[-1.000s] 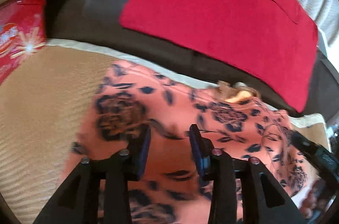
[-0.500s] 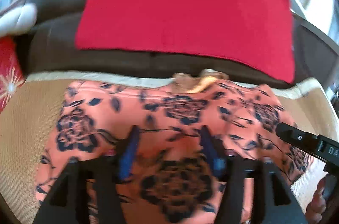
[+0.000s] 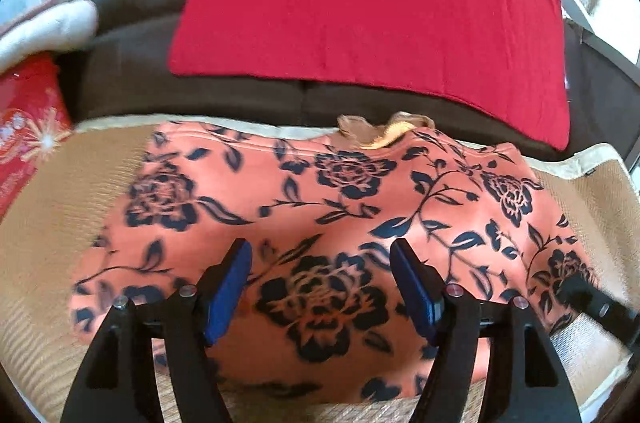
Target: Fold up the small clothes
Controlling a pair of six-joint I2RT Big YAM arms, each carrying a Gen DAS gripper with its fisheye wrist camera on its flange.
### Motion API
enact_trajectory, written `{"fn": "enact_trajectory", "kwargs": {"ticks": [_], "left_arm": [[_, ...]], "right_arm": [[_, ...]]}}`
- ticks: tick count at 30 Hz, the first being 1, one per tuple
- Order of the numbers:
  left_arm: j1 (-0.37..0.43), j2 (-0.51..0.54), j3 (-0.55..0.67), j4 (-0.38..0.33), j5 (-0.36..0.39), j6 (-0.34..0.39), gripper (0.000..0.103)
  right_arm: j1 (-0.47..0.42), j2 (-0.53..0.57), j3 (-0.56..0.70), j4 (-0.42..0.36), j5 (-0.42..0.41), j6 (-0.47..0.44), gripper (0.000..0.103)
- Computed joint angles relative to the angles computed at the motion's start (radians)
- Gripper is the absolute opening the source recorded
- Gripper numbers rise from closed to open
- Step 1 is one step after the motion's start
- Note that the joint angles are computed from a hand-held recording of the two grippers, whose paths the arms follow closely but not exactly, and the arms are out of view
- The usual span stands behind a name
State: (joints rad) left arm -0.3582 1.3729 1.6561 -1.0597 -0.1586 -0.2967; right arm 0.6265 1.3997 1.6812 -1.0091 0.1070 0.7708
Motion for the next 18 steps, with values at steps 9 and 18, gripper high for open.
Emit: {"fn": "enact_trajectory", "kwargs": {"ticks": [9, 18], "left_arm": [[0.014, 0.030, 0.021, -0.138, -0.008, 0.010, 0.073], [0.085, -0.105, -0.026, -0.132, -0.017, -0.022, 0.075]], "right_arm": [[0.007, 0.057, 0.055, -0.147, -0.032, -0.008, 0.039], [0.021, -0.036, -0.001, -0.061, -0.007, -0.025, 0.039]]}}
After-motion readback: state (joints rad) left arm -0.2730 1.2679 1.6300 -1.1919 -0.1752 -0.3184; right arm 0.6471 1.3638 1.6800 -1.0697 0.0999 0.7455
